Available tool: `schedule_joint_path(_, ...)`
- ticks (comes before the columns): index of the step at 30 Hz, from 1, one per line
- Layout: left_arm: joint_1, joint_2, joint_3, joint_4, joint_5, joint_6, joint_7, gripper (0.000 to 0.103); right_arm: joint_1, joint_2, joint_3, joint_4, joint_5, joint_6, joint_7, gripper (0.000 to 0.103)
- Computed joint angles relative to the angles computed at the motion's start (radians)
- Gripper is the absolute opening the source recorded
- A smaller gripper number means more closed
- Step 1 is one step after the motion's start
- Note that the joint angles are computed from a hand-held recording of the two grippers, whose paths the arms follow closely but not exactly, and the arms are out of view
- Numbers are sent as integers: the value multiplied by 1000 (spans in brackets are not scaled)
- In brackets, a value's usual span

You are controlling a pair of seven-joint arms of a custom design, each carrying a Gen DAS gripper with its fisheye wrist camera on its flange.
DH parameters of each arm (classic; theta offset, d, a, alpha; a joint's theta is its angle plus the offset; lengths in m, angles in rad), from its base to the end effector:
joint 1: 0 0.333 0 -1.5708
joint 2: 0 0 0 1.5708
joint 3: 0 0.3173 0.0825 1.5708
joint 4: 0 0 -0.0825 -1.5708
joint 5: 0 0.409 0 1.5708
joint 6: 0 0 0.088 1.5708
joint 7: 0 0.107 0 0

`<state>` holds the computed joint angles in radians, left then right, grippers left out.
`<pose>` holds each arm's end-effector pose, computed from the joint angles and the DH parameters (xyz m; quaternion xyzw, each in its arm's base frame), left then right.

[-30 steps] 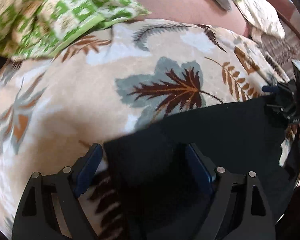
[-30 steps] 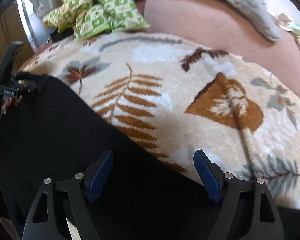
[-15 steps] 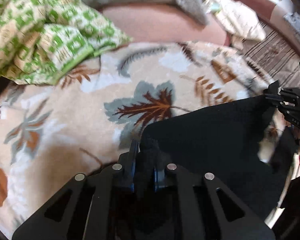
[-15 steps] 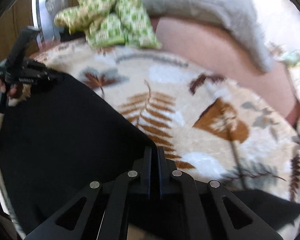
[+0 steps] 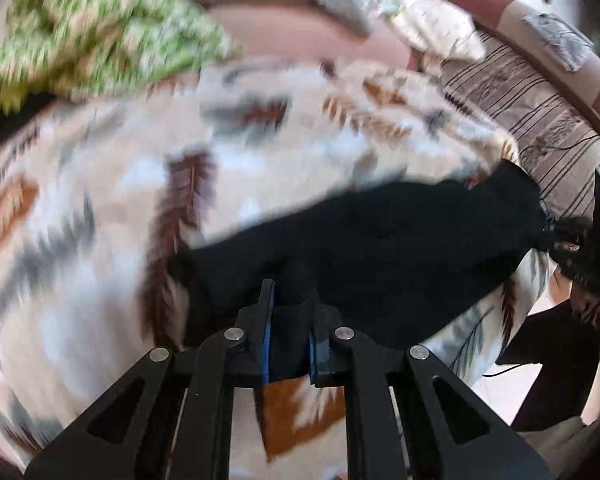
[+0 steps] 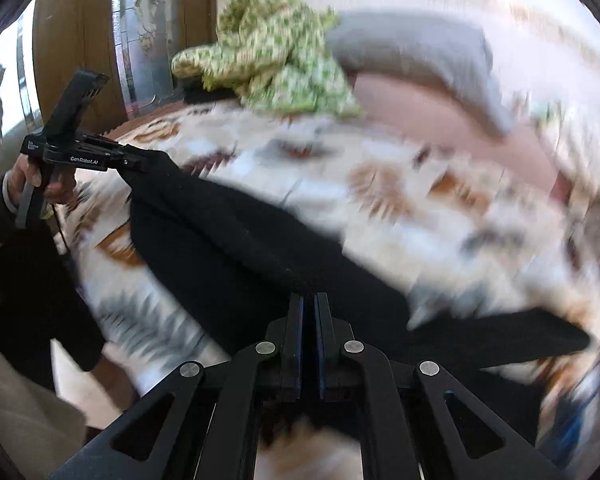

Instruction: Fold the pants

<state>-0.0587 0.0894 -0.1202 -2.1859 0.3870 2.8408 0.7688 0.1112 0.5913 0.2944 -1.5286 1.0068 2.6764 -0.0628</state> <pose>0.5917 -0.1261 0.3941 -0.7665 0.5715 -0.2337 0.1766 0.7232 0.2374 0.3615 -0.8698 0.1935 -0.1590 0.4251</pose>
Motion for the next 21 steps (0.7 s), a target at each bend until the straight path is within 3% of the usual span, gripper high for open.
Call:
schedule_joint_path(3,-5,-11,6,-16,17,-10,-57,24,62,42,-57,3,-113,17,108,4)
schedule_joint_path(5,-7,-37,12,-31,56,-10,-116,41,46,58,-34,17,-122,25,121,5)
schedule_joint_path(7,-4,-83,17,-66,156,8,-238,56,47,55,-55,41,-166,-47,232,13)
schedule_joint_path(8,3,-102,15,-81,193,17,-278,62,46,52,-62,49,-185,-81,276,24)
schedule_joint_path(9,11,-119,11,-94,225,22,-312,64,27,42,-49,49,-179,-119,284,35)
schedule_joint_path(13,36,-147,-8,-111,280,-24,-393,66,-21,-11,19,3,-70,-146,152,40)
schedule_joint_path(15,47,-156,-6,-130,272,0,-409,66,-18,-19,41,2,-14,-190,99,56)
schedule_joint_path(17,55,-152,-5,-138,251,21,-412,67,12,-13,44,13,19,-203,72,65)
schedule_joint_path(21,67,-126,-5,-120,266,37,-421,67,118,32,49,69,9,-157,30,65)
